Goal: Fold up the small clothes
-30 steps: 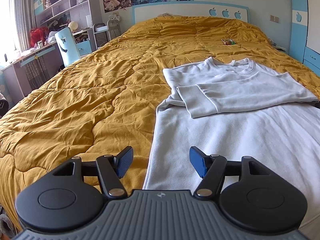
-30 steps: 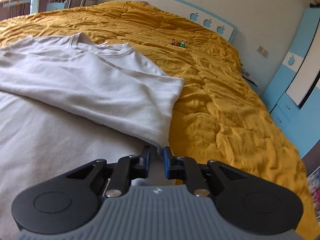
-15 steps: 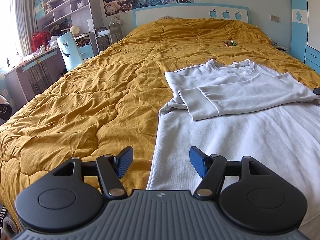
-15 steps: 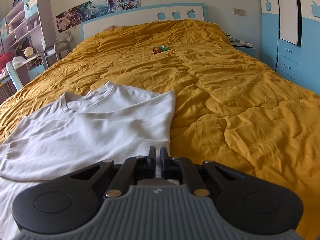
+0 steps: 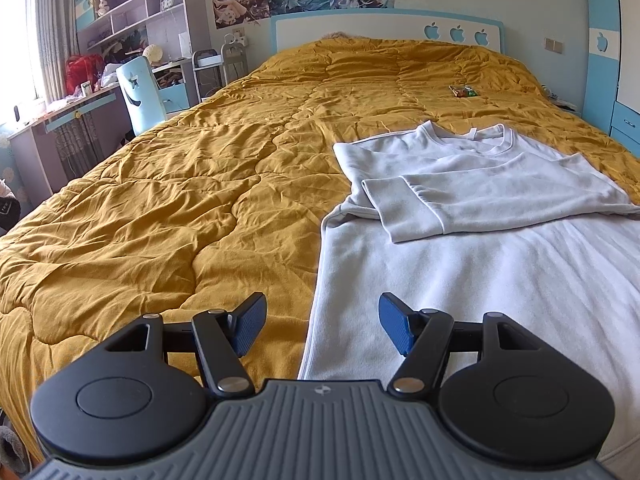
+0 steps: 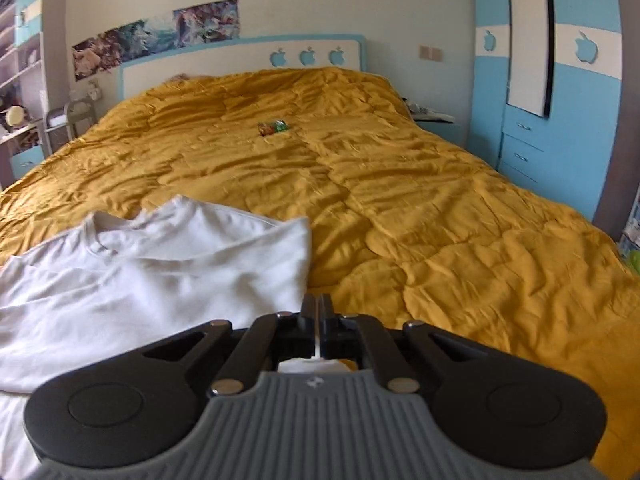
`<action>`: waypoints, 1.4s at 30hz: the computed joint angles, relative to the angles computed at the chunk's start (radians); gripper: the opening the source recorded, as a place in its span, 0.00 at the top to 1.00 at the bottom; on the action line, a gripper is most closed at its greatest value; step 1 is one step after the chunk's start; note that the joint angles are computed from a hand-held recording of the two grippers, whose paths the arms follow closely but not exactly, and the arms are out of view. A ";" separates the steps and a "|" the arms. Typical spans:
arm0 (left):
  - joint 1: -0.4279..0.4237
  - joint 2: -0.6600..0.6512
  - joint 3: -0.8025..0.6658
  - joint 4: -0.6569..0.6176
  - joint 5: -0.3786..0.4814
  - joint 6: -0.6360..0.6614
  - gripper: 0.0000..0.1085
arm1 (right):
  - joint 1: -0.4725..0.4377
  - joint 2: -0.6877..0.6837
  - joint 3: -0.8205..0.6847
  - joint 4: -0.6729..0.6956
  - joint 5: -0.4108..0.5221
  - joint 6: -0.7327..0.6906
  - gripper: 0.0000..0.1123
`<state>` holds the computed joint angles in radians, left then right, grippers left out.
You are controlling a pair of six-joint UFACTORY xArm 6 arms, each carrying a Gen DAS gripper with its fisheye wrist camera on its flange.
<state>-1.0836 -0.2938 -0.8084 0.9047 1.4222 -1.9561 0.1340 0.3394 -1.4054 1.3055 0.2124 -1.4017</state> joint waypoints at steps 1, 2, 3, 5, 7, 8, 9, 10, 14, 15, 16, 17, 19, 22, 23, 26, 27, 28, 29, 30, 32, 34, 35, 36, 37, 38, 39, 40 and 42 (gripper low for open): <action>0.000 -0.011 0.010 0.002 -0.009 -0.014 0.30 | 0.013 -0.035 0.018 0.031 0.033 -0.034 0.99; 0.000 -0.022 0.020 0.004 -0.013 -0.028 0.30 | 0.027 -0.068 0.037 0.036 0.074 -0.041 0.98; -0.003 -0.028 0.025 0.005 -0.010 -0.037 0.30 | 0.041 -0.095 0.053 0.028 0.116 -0.040 0.96; -0.009 -0.042 0.038 0.006 0.001 -0.048 0.30 | 0.077 -0.144 0.084 0.003 0.185 -0.027 0.81; -0.013 -0.075 0.067 0.009 -0.001 -0.079 0.30 | 0.118 -0.184 0.110 -0.071 0.277 0.050 0.61; -0.014 -0.093 0.081 0.008 -0.005 -0.098 0.30 | 0.140 -0.193 0.113 -0.110 0.339 0.107 0.59; -0.014 -0.116 0.099 0.006 -0.009 -0.123 0.30 | 0.163 -0.196 0.115 -0.138 0.377 0.149 0.56; -0.014 -0.139 0.117 0.005 -0.013 -0.148 0.30 | 0.193 -0.197 0.122 -0.162 0.396 0.180 0.55; -0.022 -0.222 0.178 -0.008 -0.004 -0.224 0.30 | 0.350 -0.182 0.178 -0.304 0.293 0.230 0.51; -0.025 -0.236 0.188 -0.010 0.001 -0.234 0.30 | 0.384 -0.171 0.189 -0.345 0.260 0.254 0.51; -0.033 -0.254 0.202 -0.015 0.012 -0.245 0.30 | 0.411 -0.156 0.195 -0.391 0.233 0.296 0.51; -0.039 -0.266 0.211 -0.019 0.021 -0.253 0.30 | 0.427 -0.138 0.192 -0.429 0.215 0.335 0.51; -0.051 -0.286 0.226 -0.031 0.041 -0.269 0.30 | 0.455 -0.101 0.188 -0.511 0.185 0.432 0.51; -0.065 -0.316 0.253 -0.044 0.054 -0.297 0.30 | 0.475 -0.064 0.182 -0.519 0.141 0.427 0.71; -0.070 -0.326 0.263 -0.044 0.053 -0.308 0.31 | 0.480 -0.058 0.184 -0.500 0.120 0.403 0.84; -0.077 -0.347 0.285 -0.034 0.047 -0.327 0.31 | 0.464 -0.057 0.168 -0.449 0.120 0.418 0.97; -0.074 -0.345 0.286 -0.034 0.046 -0.326 0.31 | 0.454 -0.057 0.159 -0.423 0.140 0.433 0.98; -0.072 -0.342 0.285 -0.032 0.045 -0.323 0.31 | 0.446 -0.057 0.150 -0.398 0.157 0.443 0.98; -0.068 -0.339 0.283 -0.031 0.044 -0.317 0.31 | 0.441 -0.059 0.143 -0.365 0.167 0.443 0.98; -0.068 -0.338 0.283 -0.031 0.043 -0.315 0.31 | 0.437 -0.062 0.137 -0.330 0.173 0.446 0.98; -0.068 -0.334 0.281 -0.030 0.044 -0.313 0.31 | 0.432 -0.068 0.123 -0.242 0.182 0.449 0.98; -0.068 -0.334 0.281 -0.029 0.043 -0.315 0.31 | 0.432 -0.080 0.112 -0.119 0.184 0.406 0.98; -0.068 -0.336 0.283 -0.029 0.042 -0.317 0.31 | 0.433 -0.088 0.110 -0.046 0.187 0.357 0.98; -0.069 -0.338 0.284 -0.028 0.041 -0.320 0.31 | 0.435 -0.095 0.110 0.019 0.188 0.311 0.98; -0.068 -0.337 0.284 -0.029 0.039 -0.321 0.31 | 0.440 -0.102 0.113 0.050 0.183 0.293 0.98; -0.070 -0.338 0.283 -0.030 0.041 -0.322 0.31 | 0.449 -0.102 0.113 0.039 0.173 0.297 0.98; -0.070 -0.336 0.281 -0.031 0.042 -0.322 0.31 | 0.459 -0.098 0.115 -0.013 0.159 0.319 0.98; -0.069 -0.336 0.280 -0.033 0.043 -0.319 0.31 | 0.470 -0.092 0.121 -0.085 0.145 0.356 0.98; -0.071 -0.332 0.274 -0.036 0.048 -0.312 0.31 | 0.480 -0.077 0.136 -0.272 0.137 0.476 0.97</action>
